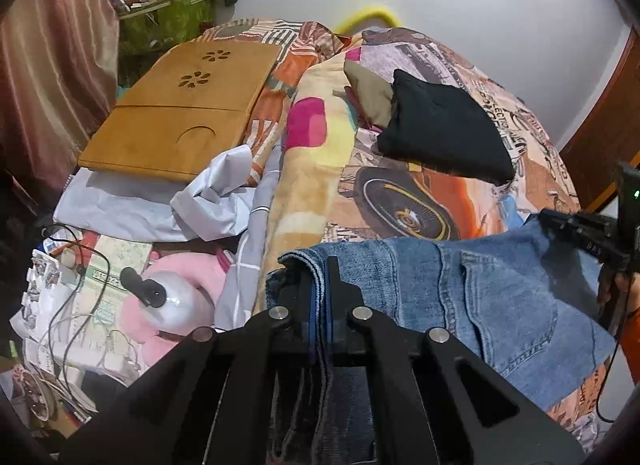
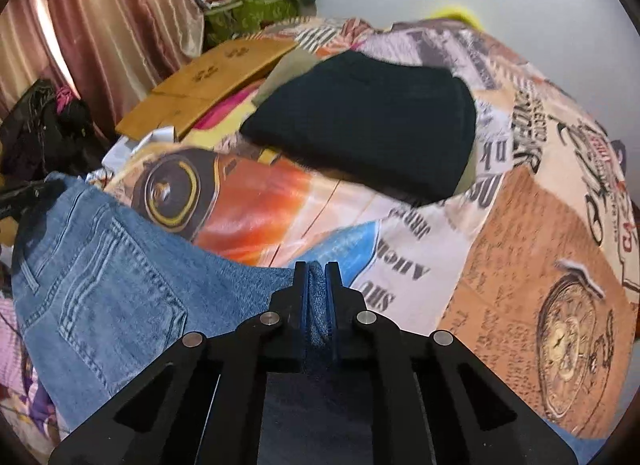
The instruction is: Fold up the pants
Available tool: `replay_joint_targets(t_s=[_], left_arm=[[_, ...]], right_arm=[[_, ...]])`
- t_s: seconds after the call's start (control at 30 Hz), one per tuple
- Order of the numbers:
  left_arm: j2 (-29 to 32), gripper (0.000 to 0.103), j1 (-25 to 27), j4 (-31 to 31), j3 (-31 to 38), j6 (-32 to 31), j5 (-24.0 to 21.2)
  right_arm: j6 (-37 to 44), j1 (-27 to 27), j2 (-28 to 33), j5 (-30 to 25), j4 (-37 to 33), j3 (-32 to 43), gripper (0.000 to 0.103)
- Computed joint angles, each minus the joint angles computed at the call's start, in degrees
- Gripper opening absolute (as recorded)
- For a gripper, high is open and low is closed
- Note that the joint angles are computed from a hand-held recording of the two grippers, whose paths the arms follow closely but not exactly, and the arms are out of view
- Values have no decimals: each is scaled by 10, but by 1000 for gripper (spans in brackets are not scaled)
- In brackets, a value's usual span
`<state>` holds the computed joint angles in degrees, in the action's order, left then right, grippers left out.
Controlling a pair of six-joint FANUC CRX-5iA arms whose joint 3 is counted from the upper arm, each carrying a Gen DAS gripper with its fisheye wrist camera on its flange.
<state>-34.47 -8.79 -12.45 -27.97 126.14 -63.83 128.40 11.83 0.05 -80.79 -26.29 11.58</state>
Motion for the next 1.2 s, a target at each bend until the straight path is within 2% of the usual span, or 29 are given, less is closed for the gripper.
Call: replay_joint_targets(t_s=[0.1, 0.2, 0.33, 0.37, 0.43, 0.5, 0.63, 0.73, 0.8, 0.93, 1.03, 1.1, 1.13, 1.2], left_arm=[[13, 3, -23, -37, 20, 25, -12], [22, 3, -12, -37, 25, 17, -2], [72, 5, 14, -18, 27, -23, -6], [74, 9, 22, -9, 22, -33, -7], [61, 13, 39, 10, 10, -44, -2], [44, 25, 37, 3, 13, -28, -19], [-20, 30, 46, 18, 3, -30, -38], [-57, 32, 26, 17, -2, -21, -56], [-81, 34, 12, 26, -13, -18, -61], [-95, 34, -49, 22, -24, 21, -70], [-99, 34, -90, 27, -41, 42, -58], [-87, 34, -125, 1, -38, 82, -58], [-84, 34, -132, -6, -38, 96, -58], [-97, 30, -110, 12, -58, 101, -37]], right_arm=[[3, 7, -6, 25, 9, -6, 6], [2, 17, -7, 45, 25, -12, 6], [-33, 22, 30, 16, 35, 16, 6], [-42, 21, 40, 3, 35, 24, 6], [-53, 17, 42, -5, 35, 30, 11], [-62, 14, 40, -18, 38, 35, 16], [-56, -5, 10, -22, 41, 33, 29], [-45, -33, -14, -31, 17, 34, 40], [-38, -52, -34, -34, 2, 26, 43], [-31, -78, -69, -45, -6, 1, 43], [-28, -97, -92, -52, -11, -22, 43], [-25, -105, -106, -57, -12, -39, 43], [-24, -106, -113, -56, -8, -50, 43], [-24, -109, -127, -59, -3, -71, 43]])
